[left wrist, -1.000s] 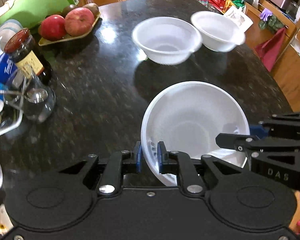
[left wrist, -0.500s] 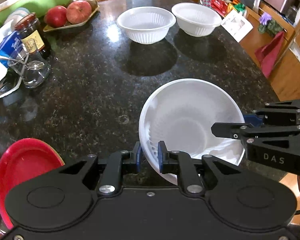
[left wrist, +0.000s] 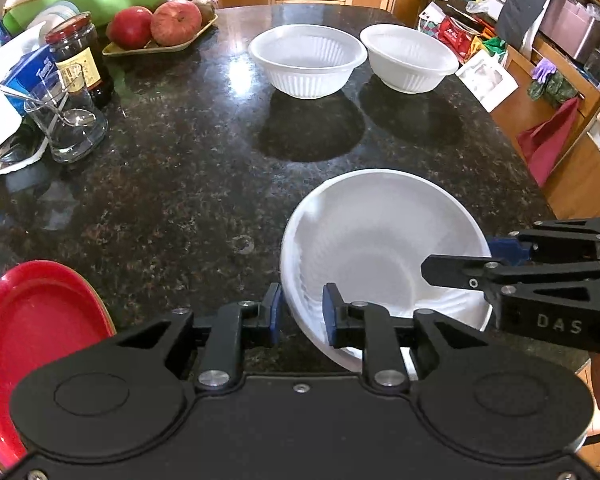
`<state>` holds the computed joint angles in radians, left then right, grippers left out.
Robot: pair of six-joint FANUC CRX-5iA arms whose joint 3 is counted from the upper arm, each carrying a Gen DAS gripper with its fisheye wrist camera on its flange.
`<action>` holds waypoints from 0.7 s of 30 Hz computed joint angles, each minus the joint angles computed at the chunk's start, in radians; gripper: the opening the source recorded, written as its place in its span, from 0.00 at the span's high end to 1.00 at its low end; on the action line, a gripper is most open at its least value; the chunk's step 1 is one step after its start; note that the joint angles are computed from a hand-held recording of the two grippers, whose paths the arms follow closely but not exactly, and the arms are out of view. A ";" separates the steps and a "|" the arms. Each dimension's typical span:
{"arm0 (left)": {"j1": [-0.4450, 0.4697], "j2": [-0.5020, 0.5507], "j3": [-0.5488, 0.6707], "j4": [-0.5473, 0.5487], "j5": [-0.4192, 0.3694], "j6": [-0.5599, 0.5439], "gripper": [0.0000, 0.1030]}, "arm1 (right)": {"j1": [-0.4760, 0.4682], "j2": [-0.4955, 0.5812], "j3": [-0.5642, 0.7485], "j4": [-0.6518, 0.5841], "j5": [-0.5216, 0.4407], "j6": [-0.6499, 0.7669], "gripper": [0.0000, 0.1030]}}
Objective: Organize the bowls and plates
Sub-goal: 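Carry the white bowl toward the plate stack and open the left gripper, then move the left gripper to the next white bowl and close on its rim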
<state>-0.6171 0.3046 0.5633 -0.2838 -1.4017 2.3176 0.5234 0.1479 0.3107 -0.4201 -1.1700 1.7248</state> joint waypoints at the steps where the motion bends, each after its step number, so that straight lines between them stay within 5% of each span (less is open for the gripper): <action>1: -0.003 0.001 0.001 -0.006 -0.001 0.005 0.63 | -0.001 -0.008 -0.010 0.000 0.017 0.004 0.46; 4: -0.015 -0.011 -0.009 -0.032 0.017 0.033 0.47 | 0.003 -0.034 -0.043 0.008 0.074 0.021 0.37; 8: -0.037 -0.020 -0.001 -0.088 0.019 0.057 0.40 | 0.001 -0.052 -0.064 0.011 0.118 0.044 0.32; 14: -0.070 -0.020 0.039 -0.183 -0.011 0.055 0.35 | 0.002 -0.076 -0.089 0.040 0.192 0.024 0.22; 18: -0.080 -0.033 0.049 -0.234 0.002 0.053 0.32 | 0.033 -0.112 -0.152 0.137 0.323 -0.007 0.21; 21: -0.091 -0.039 0.066 -0.284 0.007 0.052 0.28 | 0.053 -0.128 -0.190 0.225 0.424 0.000 0.10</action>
<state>-0.7079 0.2660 0.6297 -0.5679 -1.3950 2.3700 0.5768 0.0195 0.1203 -0.1952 -0.7456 1.7253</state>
